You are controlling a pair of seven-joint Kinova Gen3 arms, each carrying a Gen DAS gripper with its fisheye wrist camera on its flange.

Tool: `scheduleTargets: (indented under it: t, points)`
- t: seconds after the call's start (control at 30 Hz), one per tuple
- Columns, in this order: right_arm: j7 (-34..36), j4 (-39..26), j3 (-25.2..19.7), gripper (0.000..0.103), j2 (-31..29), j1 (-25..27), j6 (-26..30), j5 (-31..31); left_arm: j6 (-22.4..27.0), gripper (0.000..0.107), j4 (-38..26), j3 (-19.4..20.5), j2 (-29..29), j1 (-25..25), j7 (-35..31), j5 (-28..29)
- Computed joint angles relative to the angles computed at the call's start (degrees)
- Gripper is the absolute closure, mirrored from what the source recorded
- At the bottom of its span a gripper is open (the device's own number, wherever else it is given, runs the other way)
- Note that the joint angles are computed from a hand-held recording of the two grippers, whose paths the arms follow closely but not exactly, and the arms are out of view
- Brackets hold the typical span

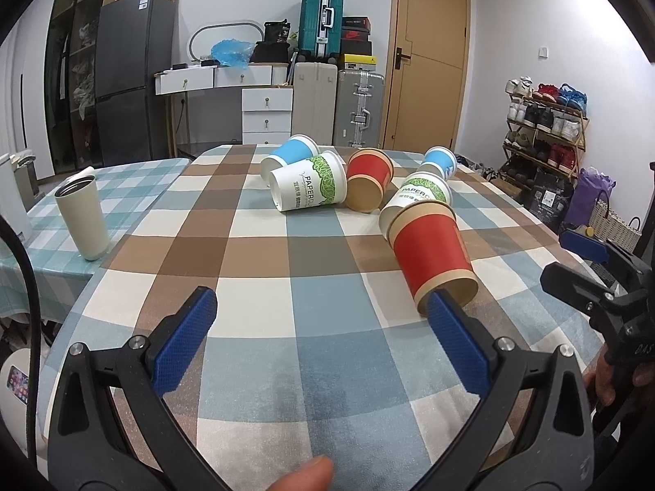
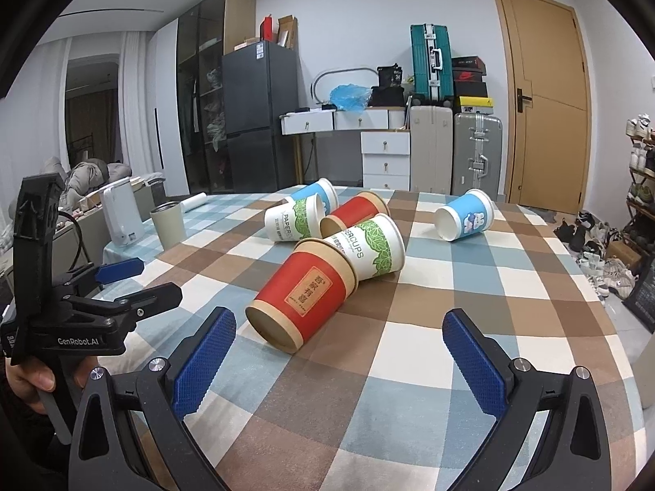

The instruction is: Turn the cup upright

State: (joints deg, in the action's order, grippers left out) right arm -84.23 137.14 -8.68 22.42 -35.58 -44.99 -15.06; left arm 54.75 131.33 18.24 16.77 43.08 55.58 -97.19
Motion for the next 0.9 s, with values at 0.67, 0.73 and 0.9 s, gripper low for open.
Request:
scheduleTargets:
  t: [0.67,0.73,0.9]
  points:
    - [-0.7,-1.11,0.78,0.0,-1.87,1.55,4.88,0.1,-5.68,0.005,-3.72,-0.81,-0.77,-2.14,-4.37,0.36]
    - [-0.3,-1.58,1.09,0.0,-2.01,1.47,5.57,-0.75,-7.41,0.005,-5.45,-1.12,-0.33,-2.69,-7.29,1.56]
    - [1.18,-2.61,2.11,0.0,-2.13,1.2,7.42,-2.62,-10.71,0.005,-8.75,-2.34,1.34,-3.1,-11.37,2.56]
